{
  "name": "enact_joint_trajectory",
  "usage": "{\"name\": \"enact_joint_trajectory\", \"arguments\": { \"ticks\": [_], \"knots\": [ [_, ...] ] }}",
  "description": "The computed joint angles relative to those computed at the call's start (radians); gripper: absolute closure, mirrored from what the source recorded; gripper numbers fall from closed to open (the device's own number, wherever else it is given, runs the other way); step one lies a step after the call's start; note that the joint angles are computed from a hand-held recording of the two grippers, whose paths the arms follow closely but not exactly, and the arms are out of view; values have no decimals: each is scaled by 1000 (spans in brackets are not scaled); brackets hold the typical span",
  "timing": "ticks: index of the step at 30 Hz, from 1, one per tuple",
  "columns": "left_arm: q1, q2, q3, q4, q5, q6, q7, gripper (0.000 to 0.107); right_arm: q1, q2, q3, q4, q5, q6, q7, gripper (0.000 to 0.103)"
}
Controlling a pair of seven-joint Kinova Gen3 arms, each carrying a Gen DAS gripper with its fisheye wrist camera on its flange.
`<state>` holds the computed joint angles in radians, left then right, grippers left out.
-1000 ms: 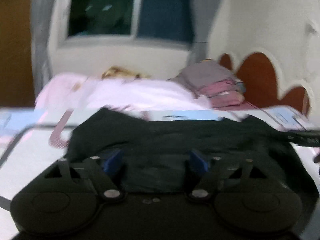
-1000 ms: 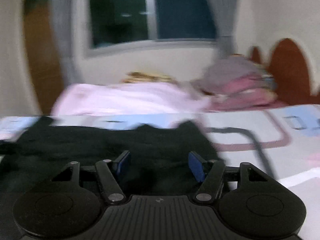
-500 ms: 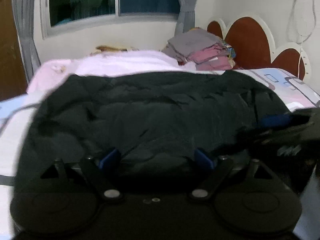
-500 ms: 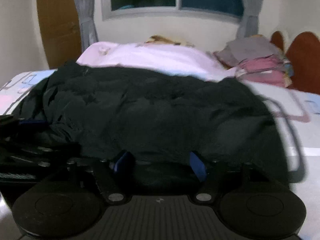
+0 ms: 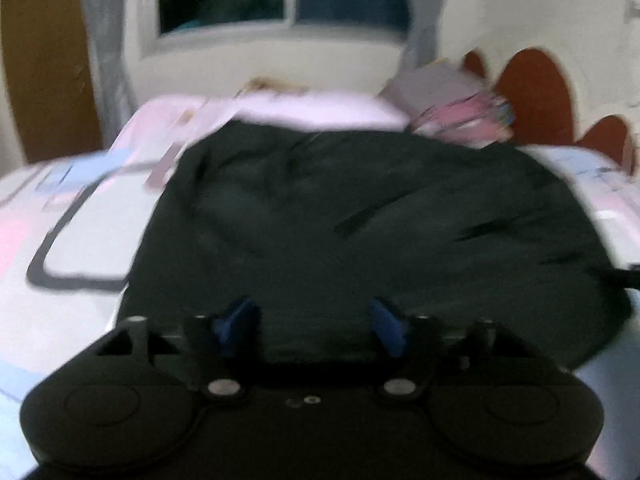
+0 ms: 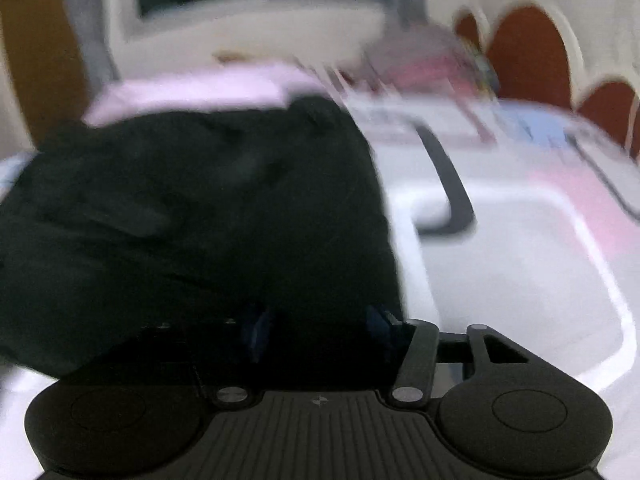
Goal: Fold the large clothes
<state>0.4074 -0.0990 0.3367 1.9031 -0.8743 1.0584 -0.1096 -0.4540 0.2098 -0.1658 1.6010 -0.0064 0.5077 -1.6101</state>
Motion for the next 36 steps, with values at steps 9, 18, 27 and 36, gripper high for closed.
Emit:
{"name": "enact_joint_trajectory", "arguments": {
  "ticks": [9, 18, 27, 36],
  "knots": [
    [94, 141, -45, -74, -11, -4, 16, 20, -14, 60, -130, -12, 64, 9, 7, 50],
    [149, 164, -87, -67, -12, 26, 17, 20, -111, 94, -18, -20, 26, 7, 75, 50],
    [-108, -64, 201, 45, 92, 21, 130, 33, 36, -33, -67, 57, -269, -19, 312, 50],
    [-384, -375, 270, 321, 314, -251, 496, 31, 137, -39, -200, 53, -366, -77, 327, 94]
  ]
}}
